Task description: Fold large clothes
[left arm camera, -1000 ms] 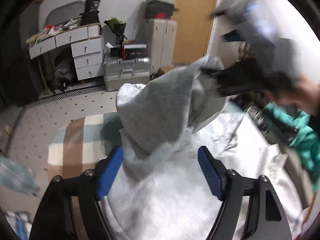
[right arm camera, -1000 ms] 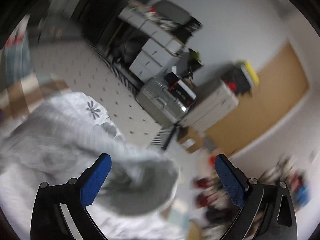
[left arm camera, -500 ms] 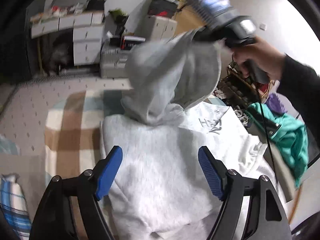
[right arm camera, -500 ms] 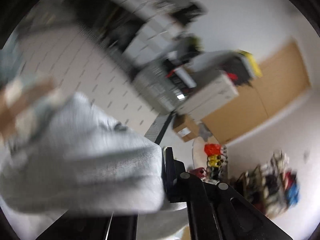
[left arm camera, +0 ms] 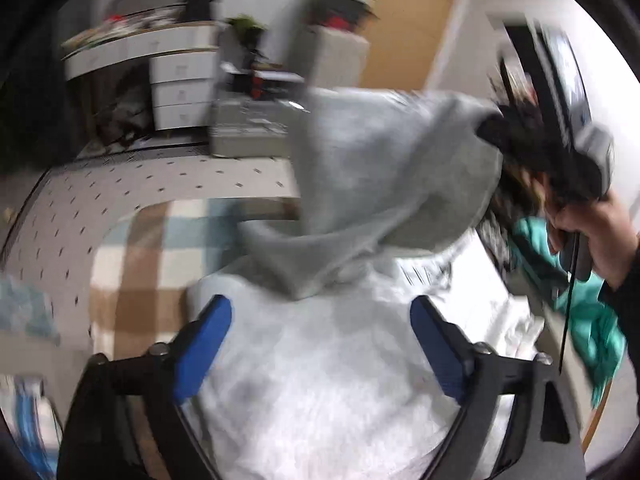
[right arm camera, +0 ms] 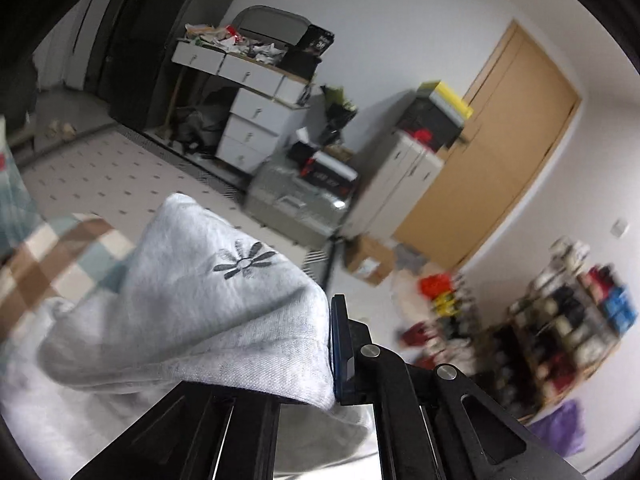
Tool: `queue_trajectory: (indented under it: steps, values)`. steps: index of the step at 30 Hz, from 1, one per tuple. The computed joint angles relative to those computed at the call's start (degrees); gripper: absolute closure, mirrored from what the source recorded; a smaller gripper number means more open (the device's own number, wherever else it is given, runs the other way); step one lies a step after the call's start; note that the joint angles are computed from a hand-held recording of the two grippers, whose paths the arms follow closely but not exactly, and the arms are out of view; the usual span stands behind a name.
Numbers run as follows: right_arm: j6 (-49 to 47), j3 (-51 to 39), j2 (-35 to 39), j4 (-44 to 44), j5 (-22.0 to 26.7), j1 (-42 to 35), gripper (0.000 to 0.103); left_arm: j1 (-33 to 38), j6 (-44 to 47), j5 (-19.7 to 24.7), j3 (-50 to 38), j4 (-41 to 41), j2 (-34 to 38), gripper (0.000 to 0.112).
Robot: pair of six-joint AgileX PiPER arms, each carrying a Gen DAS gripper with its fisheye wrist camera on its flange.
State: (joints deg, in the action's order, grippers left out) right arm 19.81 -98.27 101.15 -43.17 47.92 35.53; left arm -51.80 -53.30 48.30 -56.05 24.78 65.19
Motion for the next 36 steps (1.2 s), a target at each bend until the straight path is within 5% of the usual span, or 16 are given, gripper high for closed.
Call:
queue_trajectory:
  steps: [6,11,12,14,15,16,23,26,36]
  values:
    - [-7.1,-4.1,-0.7,12.5,1.3,-2.7,0.1,-3.7,1.6,15.0,-19.1,13.6,21.0,0.024]
    - [-5.1,0.5,-4.1,16.4,-1.8,-6.3,0.099,2.2,5.6,17.7,-27.7,14.5,29.6,0.025]
    - [-5.2,2.2,-4.7,15.4,-2.9,-6.2,0.099,2.7,4.8,16.0,-26.7,15.6,28.9,0.035]
    - [-5.7,4.6,-4.9,14.7,-4.7,-6.3,0.099,3.5,3.0,15.7,-25.9,18.2,28.1,0.072]
    - [-6.9,5.3,-4.8,16.1,-5.4,-6.6,0.099,4.9,3.5,14.2,-25.8,17.5,27.3,0.102]
    - [-7.4,6.2,-4.8,16.6,-6.4,-6.7,0.099,6.1,3.4,13.8,-26.1,17.0,27.2,0.106]
    - [-6.5,9.5,-5.2,15.5,-10.5,-5.1,0.097,6.1,-1.5,19.9,-36.5,23.9,25.8,0.111]
    - [-6.7,10.1,-6.7,18.3,-12.9,-6.5,0.097,6.1,-1.1,16.9,-37.5,22.0,21.9,0.111]
    - [-16.2,19.0,-15.3,34.2,-15.4,-11.3,0.097,-1.1,-12.2,7.4,-11.0,25.3,8.3,0.111]
